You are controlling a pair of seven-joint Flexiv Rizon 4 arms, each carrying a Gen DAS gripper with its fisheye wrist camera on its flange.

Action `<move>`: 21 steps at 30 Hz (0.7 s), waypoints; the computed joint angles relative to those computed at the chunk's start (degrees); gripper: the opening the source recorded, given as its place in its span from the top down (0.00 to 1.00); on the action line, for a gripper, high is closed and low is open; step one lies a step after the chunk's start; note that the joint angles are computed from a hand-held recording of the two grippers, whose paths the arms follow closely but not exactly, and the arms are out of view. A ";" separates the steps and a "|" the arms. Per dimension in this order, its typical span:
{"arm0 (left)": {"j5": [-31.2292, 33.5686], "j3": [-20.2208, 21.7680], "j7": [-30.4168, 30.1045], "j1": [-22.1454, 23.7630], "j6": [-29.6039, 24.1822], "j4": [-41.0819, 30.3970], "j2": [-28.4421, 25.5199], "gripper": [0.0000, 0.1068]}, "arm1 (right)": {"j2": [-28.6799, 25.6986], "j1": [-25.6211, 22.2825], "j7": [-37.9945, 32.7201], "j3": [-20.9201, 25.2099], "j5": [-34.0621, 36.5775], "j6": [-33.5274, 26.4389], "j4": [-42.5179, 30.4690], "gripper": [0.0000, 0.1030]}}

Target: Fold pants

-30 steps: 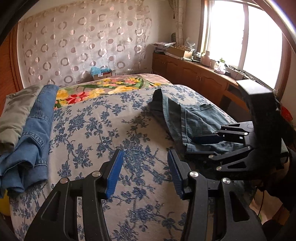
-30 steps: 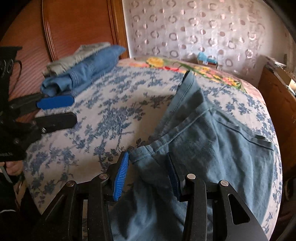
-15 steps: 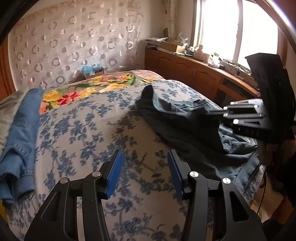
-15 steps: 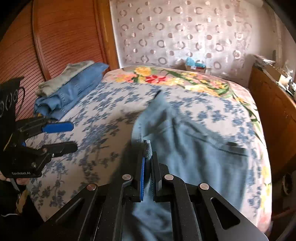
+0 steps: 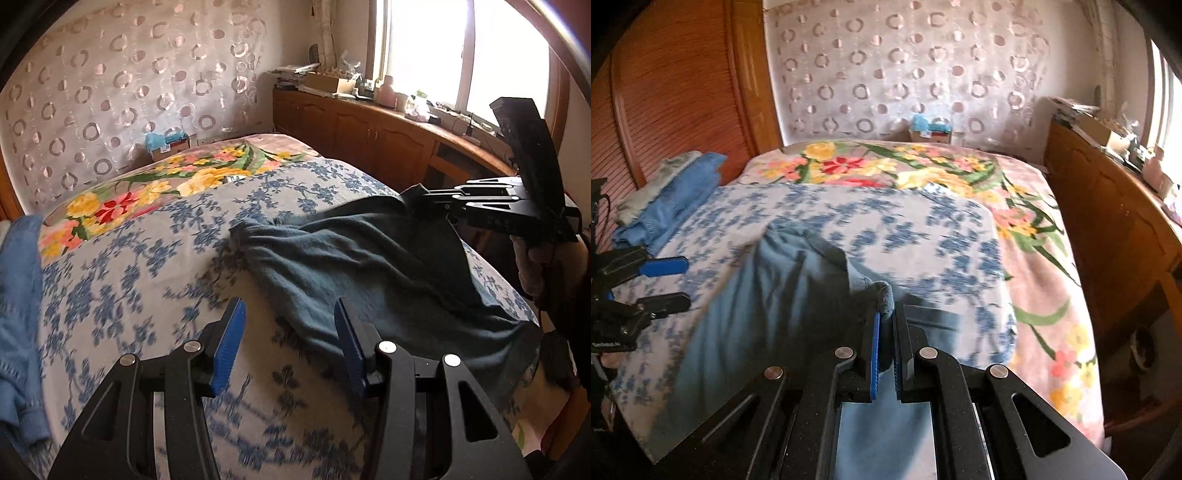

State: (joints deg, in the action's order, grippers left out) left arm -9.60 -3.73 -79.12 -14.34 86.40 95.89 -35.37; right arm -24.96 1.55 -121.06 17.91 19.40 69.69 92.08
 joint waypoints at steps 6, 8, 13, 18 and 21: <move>1.06 1.99 -0.84 -2.04 -3.32 -3.93 -2.07 0.52 | -2.40 1.34 2.63 -2.43 -2.92 -1.35 -3.04 0.94; 1.44 2.36 -1.23 -2.36 -4.05 -4.54 -2.43 0.52 | -2.63 1.75 4.31 -3.31 -4.35 -0.90 -3.25 0.94; 2.33 3.05 -2.07 -2.68 -5.79 -5.86 -3.08 0.52 | -4.04 1.00 7.60 -3.04 -5.78 -0.42 -4.29 0.94; 3.16 3.45 -2.98 -2.87 -7.48 -7.45 -3.98 0.52 | -3.55 -0.28 6.84 -0.85 -4.28 -0.25 -3.74 0.79; 3.52 3.23 -2.94 -2.70 -8.37 -7.74 -4.40 0.52 | -3.89 -0.01 6.65 -1.17 -4.58 -1.14 -3.85 0.73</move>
